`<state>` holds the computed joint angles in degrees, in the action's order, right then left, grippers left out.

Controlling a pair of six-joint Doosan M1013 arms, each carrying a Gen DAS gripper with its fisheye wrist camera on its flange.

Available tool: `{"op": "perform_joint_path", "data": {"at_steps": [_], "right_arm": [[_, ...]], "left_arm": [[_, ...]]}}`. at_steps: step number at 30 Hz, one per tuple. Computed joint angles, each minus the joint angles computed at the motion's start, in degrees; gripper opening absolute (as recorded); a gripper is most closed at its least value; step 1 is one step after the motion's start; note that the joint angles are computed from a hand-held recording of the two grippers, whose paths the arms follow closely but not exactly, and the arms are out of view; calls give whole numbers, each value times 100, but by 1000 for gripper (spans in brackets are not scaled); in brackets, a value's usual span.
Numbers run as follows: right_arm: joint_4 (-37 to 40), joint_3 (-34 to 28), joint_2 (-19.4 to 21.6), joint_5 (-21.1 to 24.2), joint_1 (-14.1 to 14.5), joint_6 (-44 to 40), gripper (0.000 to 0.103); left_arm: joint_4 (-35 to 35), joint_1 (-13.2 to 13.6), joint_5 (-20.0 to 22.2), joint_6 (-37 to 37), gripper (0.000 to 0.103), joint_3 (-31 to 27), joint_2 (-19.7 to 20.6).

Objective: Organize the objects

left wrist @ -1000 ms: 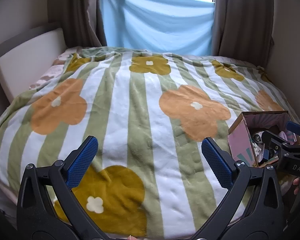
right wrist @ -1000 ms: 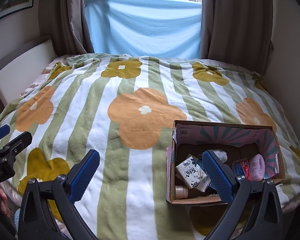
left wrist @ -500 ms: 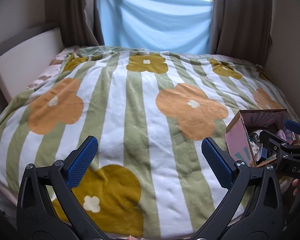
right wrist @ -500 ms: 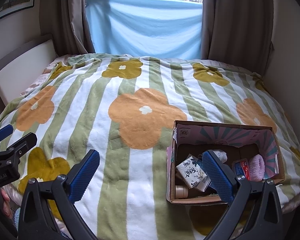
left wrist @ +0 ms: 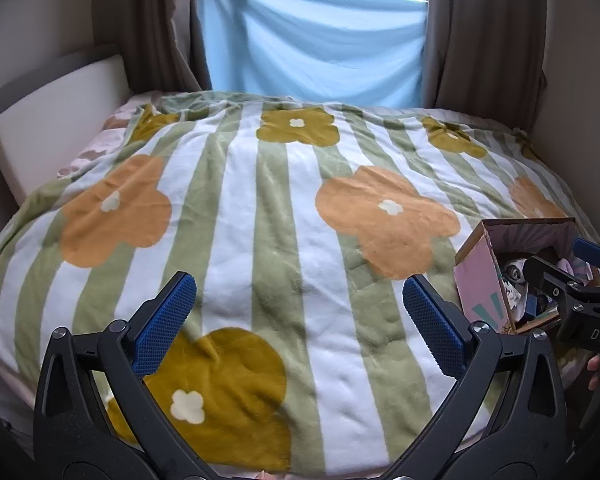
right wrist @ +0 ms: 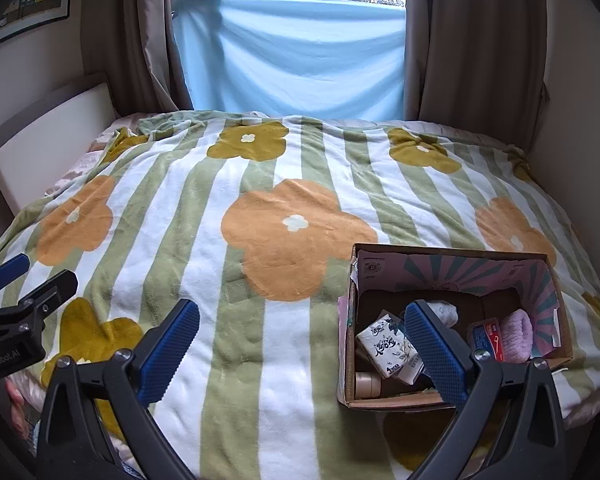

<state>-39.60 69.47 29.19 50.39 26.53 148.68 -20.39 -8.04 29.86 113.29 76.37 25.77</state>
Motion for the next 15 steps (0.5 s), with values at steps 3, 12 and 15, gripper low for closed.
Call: {"op": "perform_joint_path", "data": {"at_steps": [3,12,15], "right_arm": [[-17,0,-3,21,1,-20,102],[-20,38,-23,23,1,40,102],[6,49,-21,13,-5,26,102]], "left_arm": [[-16,1,20,-11,103,-8,5],[502,-74,-642,-699,103,213,-115],[330,-63,-647,-519,103,216,-118]]}}
